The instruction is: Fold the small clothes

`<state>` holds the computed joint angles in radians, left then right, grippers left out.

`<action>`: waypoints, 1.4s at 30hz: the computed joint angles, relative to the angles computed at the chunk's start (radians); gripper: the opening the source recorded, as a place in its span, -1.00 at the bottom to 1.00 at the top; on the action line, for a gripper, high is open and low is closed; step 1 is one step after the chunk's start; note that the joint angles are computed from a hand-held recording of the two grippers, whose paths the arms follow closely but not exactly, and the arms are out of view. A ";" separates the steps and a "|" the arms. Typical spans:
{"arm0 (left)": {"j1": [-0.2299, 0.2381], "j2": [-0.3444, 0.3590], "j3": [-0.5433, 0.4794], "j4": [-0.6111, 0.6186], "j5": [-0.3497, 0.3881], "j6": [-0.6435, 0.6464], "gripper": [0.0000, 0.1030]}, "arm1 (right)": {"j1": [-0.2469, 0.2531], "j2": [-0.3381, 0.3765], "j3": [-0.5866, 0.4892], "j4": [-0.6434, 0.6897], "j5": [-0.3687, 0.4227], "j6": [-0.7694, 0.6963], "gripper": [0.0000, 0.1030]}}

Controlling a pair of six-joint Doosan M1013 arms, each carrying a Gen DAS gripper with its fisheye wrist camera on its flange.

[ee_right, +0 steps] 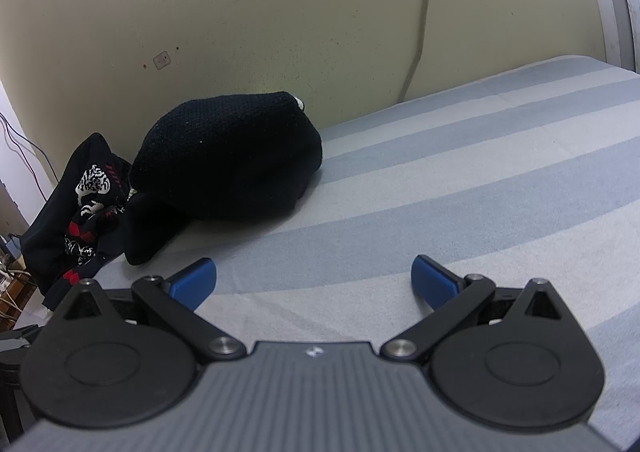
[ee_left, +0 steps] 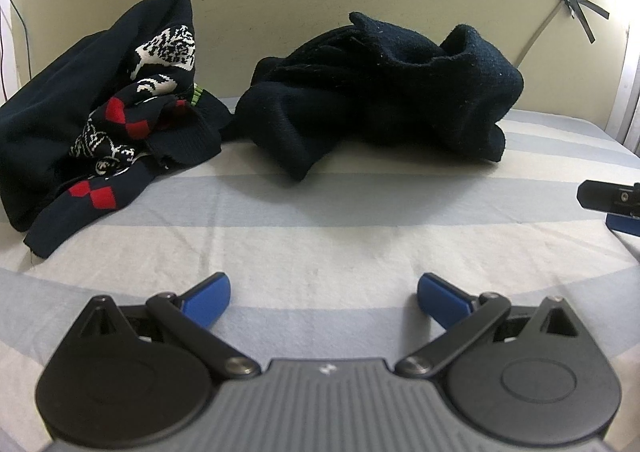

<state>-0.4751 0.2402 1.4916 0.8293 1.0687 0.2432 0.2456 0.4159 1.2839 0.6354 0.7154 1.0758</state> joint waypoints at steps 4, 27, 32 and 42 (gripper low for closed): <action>0.000 0.000 0.000 0.000 0.000 0.000 1.00 | -0.001 0.000 0.003 0.008 -0.003 -0.005 1.00; -0.016 -0.029 0.049 0.103 -0.047 -0.142 1.00 | 0.007 -0.008 0.020 -0.023 -0.068 0.077 1.00; -0.015 -0.031 0.051 0.101 -0.053 -0.144 1.00 | 0.007 -0.009 0.025 -0.024 -0.073 0.071 1.00; -0.016 -0.030 0.051 0.105 -0.052 -0.149 1.00 | 0.005 -0.009 0.025 -0.009 -0.074 0.065 1.00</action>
